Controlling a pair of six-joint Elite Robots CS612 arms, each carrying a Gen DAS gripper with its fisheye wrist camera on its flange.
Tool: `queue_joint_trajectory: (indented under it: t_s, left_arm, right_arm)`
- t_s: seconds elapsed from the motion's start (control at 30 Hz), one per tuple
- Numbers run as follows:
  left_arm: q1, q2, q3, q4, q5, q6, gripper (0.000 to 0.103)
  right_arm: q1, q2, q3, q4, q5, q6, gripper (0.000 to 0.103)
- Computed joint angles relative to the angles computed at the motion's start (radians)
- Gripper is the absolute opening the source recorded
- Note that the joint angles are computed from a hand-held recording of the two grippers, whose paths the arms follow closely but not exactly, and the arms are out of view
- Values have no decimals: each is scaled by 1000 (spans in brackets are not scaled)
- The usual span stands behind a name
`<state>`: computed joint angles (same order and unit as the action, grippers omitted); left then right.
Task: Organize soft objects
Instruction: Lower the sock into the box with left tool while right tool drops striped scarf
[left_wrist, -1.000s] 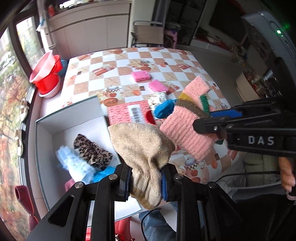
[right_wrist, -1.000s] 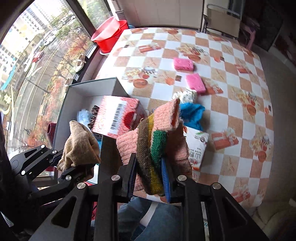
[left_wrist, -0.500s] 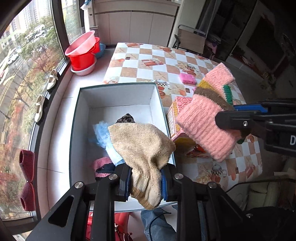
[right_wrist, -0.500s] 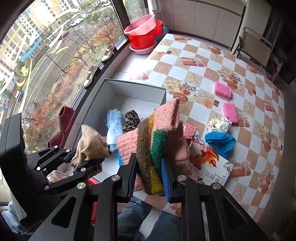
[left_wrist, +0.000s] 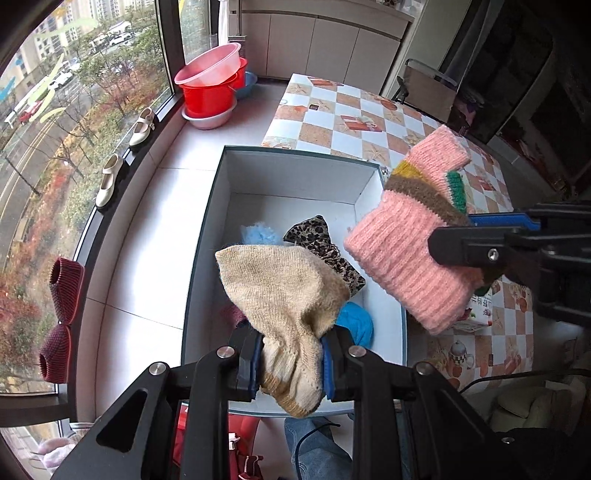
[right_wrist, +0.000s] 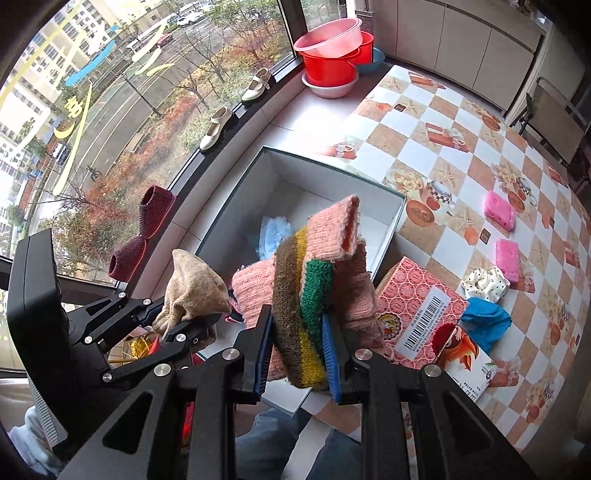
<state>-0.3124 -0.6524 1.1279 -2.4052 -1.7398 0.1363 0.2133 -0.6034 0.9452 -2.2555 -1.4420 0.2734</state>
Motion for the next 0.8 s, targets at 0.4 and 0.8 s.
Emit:
queue_joint_trajectory:
  t_s: [0.4, 0.8]
  left_arm:
    - [0, 18, -25, 43, 10, -21, 27]
    - [-3, 31, -39, 78, 30, -14, 27]
  right_arm:
    - [-4, 34, -53, 56, 9, 2, 26]
    - [-1, 57, -87, 93, 19, 2, 26]
